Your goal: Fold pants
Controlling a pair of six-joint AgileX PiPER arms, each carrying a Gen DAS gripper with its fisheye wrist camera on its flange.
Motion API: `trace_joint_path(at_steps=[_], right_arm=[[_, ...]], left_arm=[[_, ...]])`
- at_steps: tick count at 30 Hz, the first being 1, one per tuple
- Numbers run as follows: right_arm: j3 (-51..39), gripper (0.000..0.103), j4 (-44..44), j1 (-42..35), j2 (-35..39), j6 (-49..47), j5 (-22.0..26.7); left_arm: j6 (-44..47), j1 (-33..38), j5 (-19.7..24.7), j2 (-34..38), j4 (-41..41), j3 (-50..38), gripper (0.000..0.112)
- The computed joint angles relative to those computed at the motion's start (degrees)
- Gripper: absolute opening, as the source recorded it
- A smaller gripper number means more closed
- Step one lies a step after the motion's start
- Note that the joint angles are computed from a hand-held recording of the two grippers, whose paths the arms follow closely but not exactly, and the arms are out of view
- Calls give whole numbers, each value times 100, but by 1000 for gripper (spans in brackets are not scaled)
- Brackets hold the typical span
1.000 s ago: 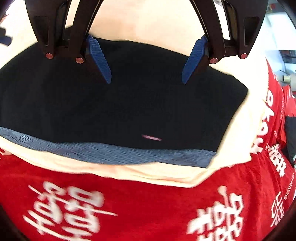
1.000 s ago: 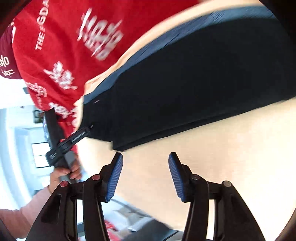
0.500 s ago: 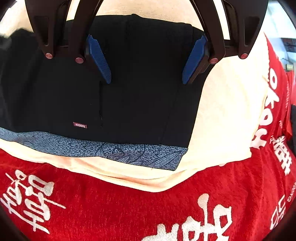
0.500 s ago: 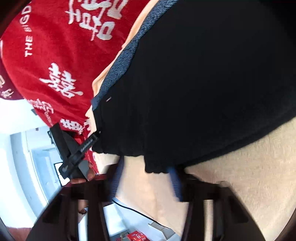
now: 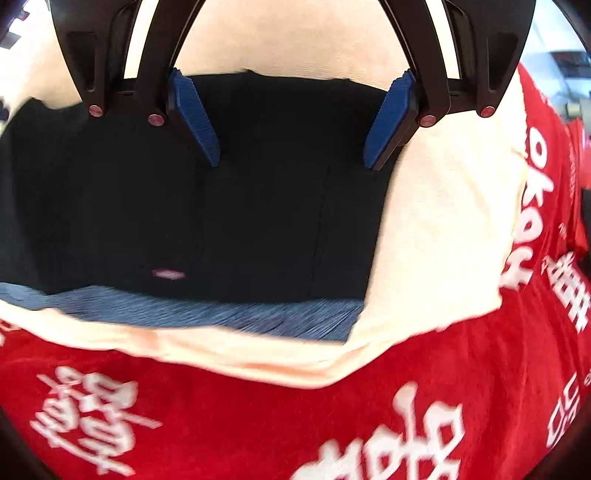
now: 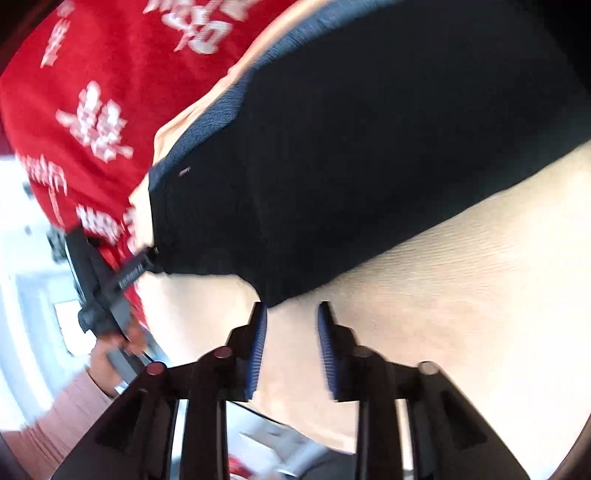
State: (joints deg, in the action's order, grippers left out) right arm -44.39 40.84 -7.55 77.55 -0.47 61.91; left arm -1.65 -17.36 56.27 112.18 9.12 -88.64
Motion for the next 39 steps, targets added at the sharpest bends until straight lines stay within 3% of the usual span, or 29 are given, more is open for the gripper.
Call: trace_joint_path(at_steps=[3, 7, 9, 12, 15, 19, 21, 24, 26, 29, 31, 34, 37, 39], right_arm=[[-793, 33, -888, -90, -182, 42, 206], [-1400, 33, -1603, -222, 607, -8, 120], [-1137, 8, -1794, -394, 718, -170, 42], [-1010, 8, -1389, -960, 511, -183, 350], [-1393, 16, -1303, -753, 531, -138, 466], [-3046, 16, -1506, 379, 1876, -89, 110], [-3694, 16, -1489, 602, 2539, 23, -32], [-4778, 16, -1447, 773, 3696, 398, 223], [-4909, 14, -1646, 803, 3969, 568, 317], [-4492, 9, -1498, 632, 3838, 211, -295], [-4363, 9, -2113, 567, 3703, 658, -586], [-4267, 10, -2292, 229, 3583, 990, -607], [-4106, 23, -2780, 160, 3132, 1301, -329], [-3669, 43, -2857, 67, 2530, 1195, -261]], left_arm=[[88, -241, -38, 12, -250, -138, 82], [-201, -622, -71, 547, 142, -360, 82], [-105, -615, -553, 359, 216, 88, 82], [118, -650, -324, 273, 346, 92, 82], [385, -575, -55, 386, 38, -442, 82], [302, -562, 321, 1244, -158, -1986, 82], [223, -531, 511, 1780, -255, -2776, 82], [46, -483, 978, 2730, -82, -4007, 82], [-90, -298, 841, 2885, -251, -4085, 83], [-89, -55, 1006, 3118, -646, -4491, 83], [69, -112, 1012, 3184, -503, -4584, 83], [36, -158, 1012, 3159, -424, -4548, 83], [-314, -345, 1160, 2809, -199, -4182, 83], [-311, -451, 1067, 2457, -97, -3718, 83]])
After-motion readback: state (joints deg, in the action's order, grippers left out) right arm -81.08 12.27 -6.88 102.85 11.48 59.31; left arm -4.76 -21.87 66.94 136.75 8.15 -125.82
